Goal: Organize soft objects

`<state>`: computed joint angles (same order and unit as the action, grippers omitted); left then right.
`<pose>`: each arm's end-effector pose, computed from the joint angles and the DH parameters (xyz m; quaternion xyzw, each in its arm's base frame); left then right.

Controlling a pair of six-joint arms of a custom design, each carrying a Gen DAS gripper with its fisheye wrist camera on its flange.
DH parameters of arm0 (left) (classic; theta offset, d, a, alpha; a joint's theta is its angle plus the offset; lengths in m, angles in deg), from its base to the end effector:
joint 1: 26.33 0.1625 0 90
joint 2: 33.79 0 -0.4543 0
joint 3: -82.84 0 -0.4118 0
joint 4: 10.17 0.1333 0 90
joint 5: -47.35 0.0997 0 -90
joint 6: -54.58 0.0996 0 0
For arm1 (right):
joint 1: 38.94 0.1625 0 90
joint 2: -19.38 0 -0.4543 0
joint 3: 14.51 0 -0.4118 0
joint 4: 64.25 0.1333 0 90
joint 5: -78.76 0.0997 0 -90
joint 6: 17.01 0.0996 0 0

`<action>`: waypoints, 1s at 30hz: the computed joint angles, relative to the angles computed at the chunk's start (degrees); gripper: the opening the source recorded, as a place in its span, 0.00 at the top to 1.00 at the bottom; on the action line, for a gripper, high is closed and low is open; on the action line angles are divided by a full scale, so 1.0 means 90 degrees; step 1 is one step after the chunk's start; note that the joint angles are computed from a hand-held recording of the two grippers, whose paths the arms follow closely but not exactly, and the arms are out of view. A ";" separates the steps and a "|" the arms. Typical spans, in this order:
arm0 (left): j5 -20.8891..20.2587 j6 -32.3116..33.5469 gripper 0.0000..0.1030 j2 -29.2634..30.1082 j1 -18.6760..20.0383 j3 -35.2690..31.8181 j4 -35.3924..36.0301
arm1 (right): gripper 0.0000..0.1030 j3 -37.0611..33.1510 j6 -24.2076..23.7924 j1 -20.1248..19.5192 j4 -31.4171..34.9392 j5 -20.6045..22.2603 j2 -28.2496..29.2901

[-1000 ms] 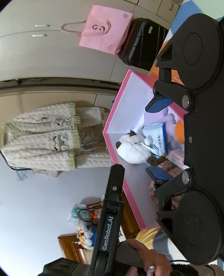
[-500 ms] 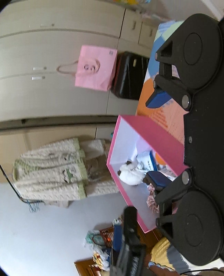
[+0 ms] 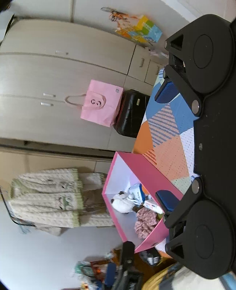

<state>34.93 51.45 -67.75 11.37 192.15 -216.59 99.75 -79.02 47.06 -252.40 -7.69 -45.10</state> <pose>-0.3102 -0.5311 0.0672 0.1038 0.7552 -0.5149 0.3922 0.0971 -0.6104 0.2665 0.4532 -0.7913 0.3588 0.1994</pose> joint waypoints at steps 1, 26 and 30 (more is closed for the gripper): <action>0.0072 0.0292 0.00 0.0126 -0.0042 -0.0021 -0.0366 | 0.00 0.0121 0.0121 -0.0080 -0.0123 0.0169 -0.0087; 0.0406 -0.0882 0.00 0.0785 -0.0234 0.0280 -0.0408 | 0.00 0.1679 0.0955 -0.0737 -0.2014 0.0503 -0.0511; 0.0470 -0.0610 0.00 0.0874 -0.0275 0.0244 -0.0797 | 0.00 0.1712 0.0946 -0.0768 -0.2321 0.0436 -0.0416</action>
<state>39.16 45.96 -59.88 8.89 194.35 -223.77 115.16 -70.51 40.15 -273.30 -3.77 -48.85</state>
